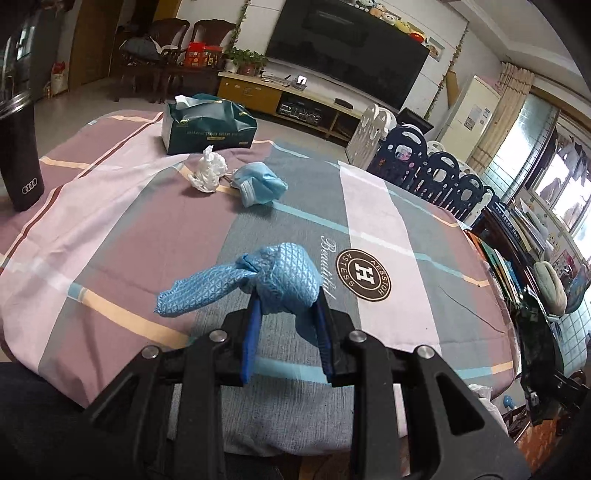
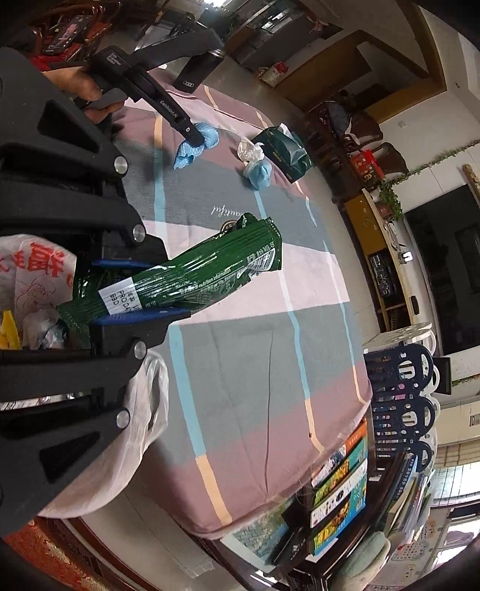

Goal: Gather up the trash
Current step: 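Drop the green bag into the wastebasket with the right gripper while the left gripper drops the glove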

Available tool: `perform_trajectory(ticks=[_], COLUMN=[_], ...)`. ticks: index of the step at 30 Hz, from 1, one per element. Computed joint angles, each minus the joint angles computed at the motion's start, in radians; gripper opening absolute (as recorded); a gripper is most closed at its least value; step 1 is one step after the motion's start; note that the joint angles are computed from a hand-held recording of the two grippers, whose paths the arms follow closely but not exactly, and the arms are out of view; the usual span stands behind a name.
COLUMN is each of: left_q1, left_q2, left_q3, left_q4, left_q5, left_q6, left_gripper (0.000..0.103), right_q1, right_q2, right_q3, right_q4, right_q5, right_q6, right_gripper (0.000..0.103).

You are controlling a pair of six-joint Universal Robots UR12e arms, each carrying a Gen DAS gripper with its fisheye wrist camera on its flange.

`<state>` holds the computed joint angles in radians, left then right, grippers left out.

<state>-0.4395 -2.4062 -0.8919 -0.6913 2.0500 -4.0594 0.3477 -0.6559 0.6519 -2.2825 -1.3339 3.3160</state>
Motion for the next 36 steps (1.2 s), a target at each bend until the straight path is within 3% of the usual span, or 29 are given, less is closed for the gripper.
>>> perform_trajectory(ticks=[3,6,9,13,16,18,20,23,28,29,30,31,32,34,36], left_q1=[-0.014,-0.035,-0.055,-0.077,-0.087,-0.09,-0.087,-0.08,-0.077,-0.082,-0.087,-0.09,-0.092,-0.094,-0.094], left_q2=[0.009,-0.001,-0.026,-0.058,-0.076,-0.081,-0.085,-0.099,-0.147,-0.16,-0.169,-0.175,-0.176,-0.166,-0.158], left_q3=[-0.009,0.015,0.064,0.126,0.164,0.175,0.18,0.199,0.275,0.3,0.317,0.331,0.332,0.31,0.304], left_q4=[0.013,0.017,0.015,0.014,0.01,0.009,0.004,-0.01,-0.068,-0.093,-0.111,-0.13,-0.13,-0.097,-0.106], left_q5=[0.009,0.004,-0.042,-0.101,-0.153,-0.191,-0.262,-0.391,-0.578,-0.584,-0.584,-0.582,-0.571,-0.536,-0.425], left_q6=[0.01,0.068,0.159,0.259,0.319,0.341,0.359,0.381,0.465,0.496,0.525,0.547,0.552,0.531,0.479], left_gripper=[0.028,0.028,0.028,0.028,0.028,0.028,0.028,0.028,0.032,0.035,0.049,0.07,0.078,0.085,0.085], right_q1=[-0.013,-0.022,-0.024,-0.025,-0.032,-0.048,-0.063,-0.079,-0.09,-0.092,-0.093,-0.094,-0.094,-0.093,-0.091], right_q2=[-0.059,-0.097,-0.116,-0.115,-0.11,-0.13,-0.161,-0.195,-0.223,-0.212,-0.208,-0.205,-0.202,-0.194,-0.181], right_q3=[0.096,0.163,0.203,0.214,0.202,0.236,0.29,0.339,0.382,0.36,0.355,0.353,0.351,0.342,0.321], right_q4=[-0.015,0.036,0.143,0.307,0.408,0.361,0.245,0.11,0.016,0.03,0.034,0.038,0.043,0.06,0.077], right_q5=[-0.033,-0.066,-0.112,-0.119,-0.095,-0.053,-0.04,-0.08,-0.127,-0.126,-0.124,-0.119,-0.114,-0.099,-0.087], right_q6=[-0.021,-0.046,-0.051,-0.03,0.002,0.069,0.157,0.258,0.308,0.308,0.312,0.317,0.32,0.322,0.322], right_gripper=[0.02,0.02,0.02,0.02,0.039,0.06,0.067,0.07,0.073,0.073,0.073,0.073,0.073,0.073,0.073])
